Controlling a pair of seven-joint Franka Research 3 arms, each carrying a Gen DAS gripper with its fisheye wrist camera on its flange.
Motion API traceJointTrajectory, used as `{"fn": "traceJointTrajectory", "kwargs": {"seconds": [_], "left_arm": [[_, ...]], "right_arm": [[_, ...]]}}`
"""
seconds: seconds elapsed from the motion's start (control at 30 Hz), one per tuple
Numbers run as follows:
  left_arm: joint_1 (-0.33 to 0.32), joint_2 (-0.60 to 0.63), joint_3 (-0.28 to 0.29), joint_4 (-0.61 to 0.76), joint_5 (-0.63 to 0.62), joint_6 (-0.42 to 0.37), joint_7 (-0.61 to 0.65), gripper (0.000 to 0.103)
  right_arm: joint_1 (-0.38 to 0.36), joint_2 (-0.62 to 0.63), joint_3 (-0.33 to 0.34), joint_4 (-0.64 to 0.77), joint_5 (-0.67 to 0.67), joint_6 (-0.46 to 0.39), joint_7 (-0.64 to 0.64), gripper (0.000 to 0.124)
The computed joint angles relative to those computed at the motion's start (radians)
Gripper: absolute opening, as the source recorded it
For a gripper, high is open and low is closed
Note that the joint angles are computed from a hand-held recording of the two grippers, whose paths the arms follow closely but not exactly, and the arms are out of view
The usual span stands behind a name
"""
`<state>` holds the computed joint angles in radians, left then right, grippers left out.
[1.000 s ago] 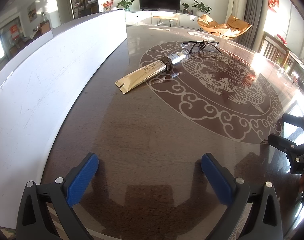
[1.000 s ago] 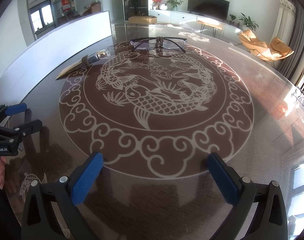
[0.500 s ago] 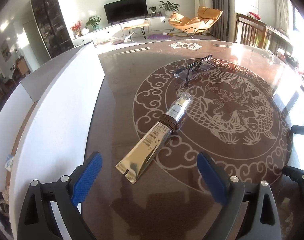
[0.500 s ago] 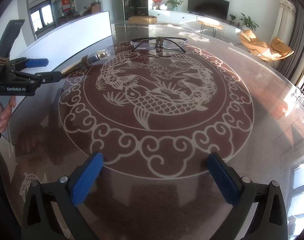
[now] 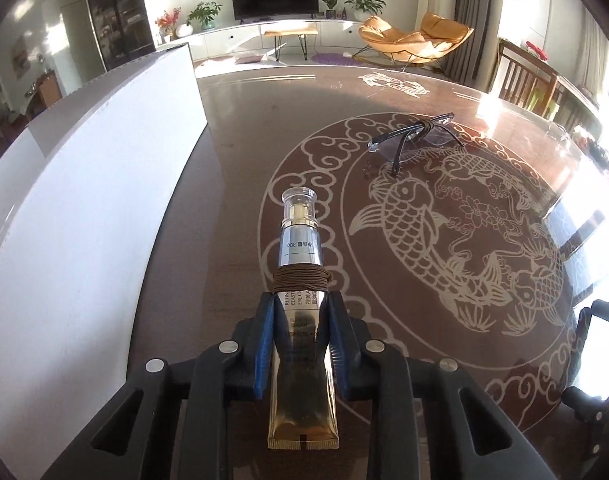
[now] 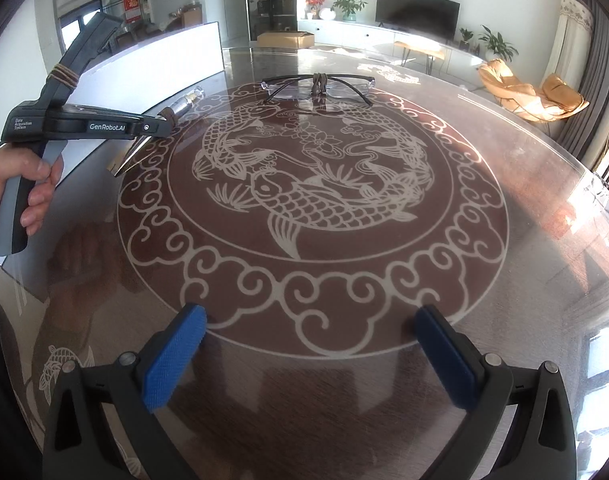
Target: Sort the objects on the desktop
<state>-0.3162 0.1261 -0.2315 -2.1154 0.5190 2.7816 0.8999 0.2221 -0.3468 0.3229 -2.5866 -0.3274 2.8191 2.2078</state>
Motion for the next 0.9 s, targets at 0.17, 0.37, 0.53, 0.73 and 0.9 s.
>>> {"fn": "traceJointTrajectory", "kwargs": {"seconds": [0.17,0.37,0.53,0.73,0.9], "left_arm": [[-0.002,-0.131,0.015,-0.171,0.298,0.054,-0.366,0.026],[0.035,-0.146,-0.012,-0.189,0.314,0.061,-0.382,0.026],[0.045,-0.137,-0.015,-0.184,0.287,0.080,-0.369,0.026],[0.050,-0.131,-0.011,-0.186,0.273,0.105,-0.362,0.026],[0.046,-0.138,-0.014,-0.192,0.264,0.103,-0.355,0.026]], "right_arm": [[0.021,0.178,-0.118,0.148,0.153,0.112,-0.046,0.103],[0.097,0.541,-0.230,0.589,0.528,0.087,-0.094,0.102],[0.277,0.741,-0.438,0.905,0.185,-0.115,0.281,0.102],[0.290,0.740,-0.400,0.934,-0.005,-0.222,0.141,0.016],[0.268,0.521,-0.348,0.603,-0.037,-0.072,0.078,0.014]]}}
